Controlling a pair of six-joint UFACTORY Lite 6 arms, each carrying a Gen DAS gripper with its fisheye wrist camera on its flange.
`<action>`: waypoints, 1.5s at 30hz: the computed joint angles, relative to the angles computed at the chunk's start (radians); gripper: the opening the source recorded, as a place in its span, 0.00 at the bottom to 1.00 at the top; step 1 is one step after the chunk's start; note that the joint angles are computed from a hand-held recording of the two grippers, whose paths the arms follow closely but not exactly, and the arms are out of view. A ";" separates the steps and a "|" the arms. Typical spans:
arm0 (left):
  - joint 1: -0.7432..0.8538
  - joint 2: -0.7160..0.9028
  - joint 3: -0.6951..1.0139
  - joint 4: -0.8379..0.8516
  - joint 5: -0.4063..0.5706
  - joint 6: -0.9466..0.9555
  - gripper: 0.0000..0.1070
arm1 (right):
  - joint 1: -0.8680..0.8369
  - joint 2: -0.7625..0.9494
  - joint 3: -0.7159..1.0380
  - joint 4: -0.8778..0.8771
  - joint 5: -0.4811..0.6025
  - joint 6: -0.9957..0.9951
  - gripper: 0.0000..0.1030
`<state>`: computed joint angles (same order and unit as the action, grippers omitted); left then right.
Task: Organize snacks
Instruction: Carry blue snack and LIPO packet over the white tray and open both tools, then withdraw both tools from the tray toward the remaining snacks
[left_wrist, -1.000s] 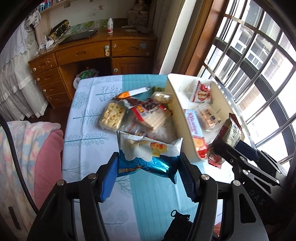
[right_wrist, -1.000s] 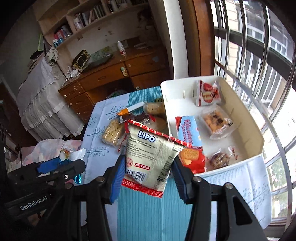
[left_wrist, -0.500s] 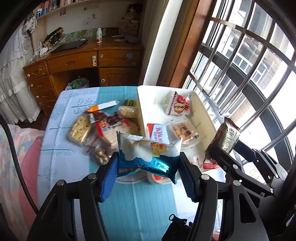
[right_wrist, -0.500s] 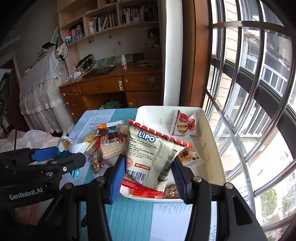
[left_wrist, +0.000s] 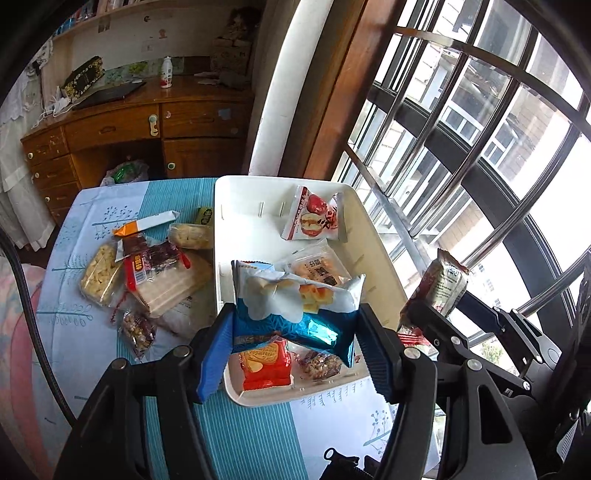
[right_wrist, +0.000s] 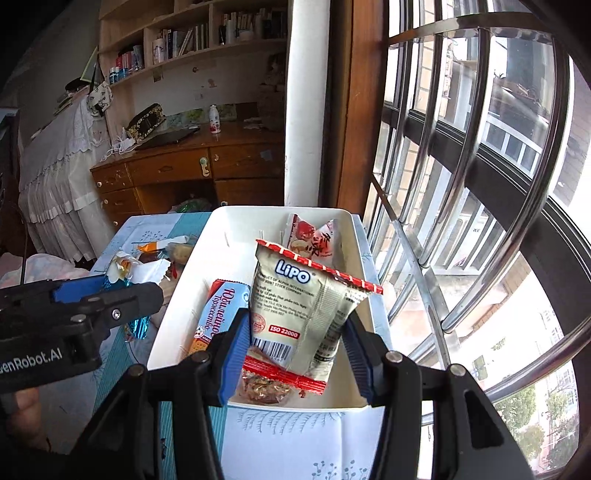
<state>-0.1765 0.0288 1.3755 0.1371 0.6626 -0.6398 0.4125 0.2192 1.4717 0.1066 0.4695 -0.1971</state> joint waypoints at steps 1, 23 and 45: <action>-0.001 0.012 0.011 -0.001 0.006 -0.005 0.63 | -0.010 0.007 0.004 0.011 -0.003 -0.014 0.49; 0.108 -0.123 -0.109 -0.002 0.107 -0.033 0.80 | -0.012 0.040 0.030 0.148 0.044 -0.114 0.68; 0.672 -0.294 -0.213 -0.295 0.252 0.647 0.80 | 0.340 0.026 0.016 -0.240 0.045 0.482 0.74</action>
<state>0.4957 -0.2651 1.1626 -0.1582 0.9146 0.0069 0.7529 0.2455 1.4876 -0.1335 0.5148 0.2853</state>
